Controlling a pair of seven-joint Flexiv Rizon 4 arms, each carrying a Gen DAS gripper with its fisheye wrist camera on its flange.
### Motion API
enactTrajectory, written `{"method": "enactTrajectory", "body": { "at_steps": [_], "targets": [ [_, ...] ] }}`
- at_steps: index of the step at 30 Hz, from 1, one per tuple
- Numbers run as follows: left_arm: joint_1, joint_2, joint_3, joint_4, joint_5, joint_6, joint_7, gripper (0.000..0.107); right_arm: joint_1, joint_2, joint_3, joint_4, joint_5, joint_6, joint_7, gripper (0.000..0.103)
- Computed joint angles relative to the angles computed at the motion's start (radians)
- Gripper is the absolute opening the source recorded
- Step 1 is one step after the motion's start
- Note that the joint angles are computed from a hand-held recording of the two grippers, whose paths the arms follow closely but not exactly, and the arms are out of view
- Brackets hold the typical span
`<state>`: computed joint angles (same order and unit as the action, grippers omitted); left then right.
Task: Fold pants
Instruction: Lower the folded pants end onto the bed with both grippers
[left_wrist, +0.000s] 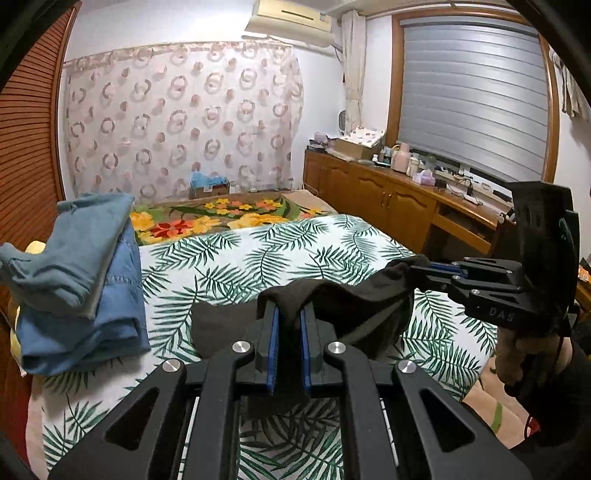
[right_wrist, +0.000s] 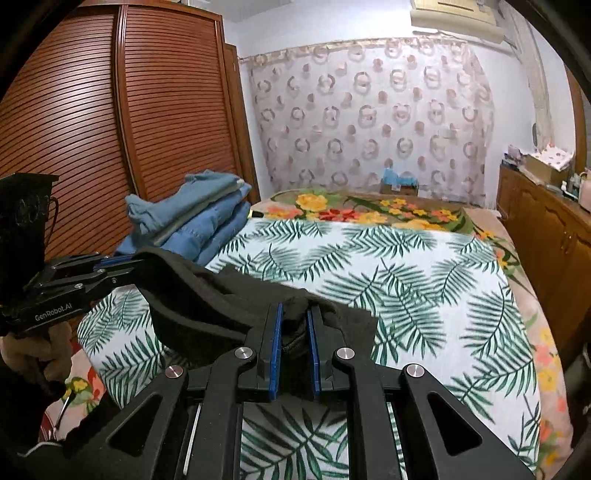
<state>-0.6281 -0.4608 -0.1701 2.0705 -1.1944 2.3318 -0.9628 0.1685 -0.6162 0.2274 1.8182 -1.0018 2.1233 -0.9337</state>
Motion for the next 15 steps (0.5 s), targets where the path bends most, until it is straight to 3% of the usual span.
{"method": "enactTrajectory", "body": {
  "at_steps": [4, 8, 15],
  "targets": [
    [-0.003, -0.014, 0.001, -0.019, -0.028, 0.010, 0.033, 0.011, 0.046, 0.010, -0.024, 0.015, 0.078, -0.002, -0.065, 0.013],
    [0.017, -0.040, -0.005, -0.025, -0.029, 0.008, 0.015, 0.011, 0.039, -0.018, -0.002, -0.021, 0.066, -0.055, -0.070, 0.013],
    [0.036, -0.064, -0.003, -0.032, -0.051, -0.029, 0.007, 0.011, -0.040, -0.096, 0.135, -0.113, -0.012, -0.208, -0.066, 0.013]
  ]
}}
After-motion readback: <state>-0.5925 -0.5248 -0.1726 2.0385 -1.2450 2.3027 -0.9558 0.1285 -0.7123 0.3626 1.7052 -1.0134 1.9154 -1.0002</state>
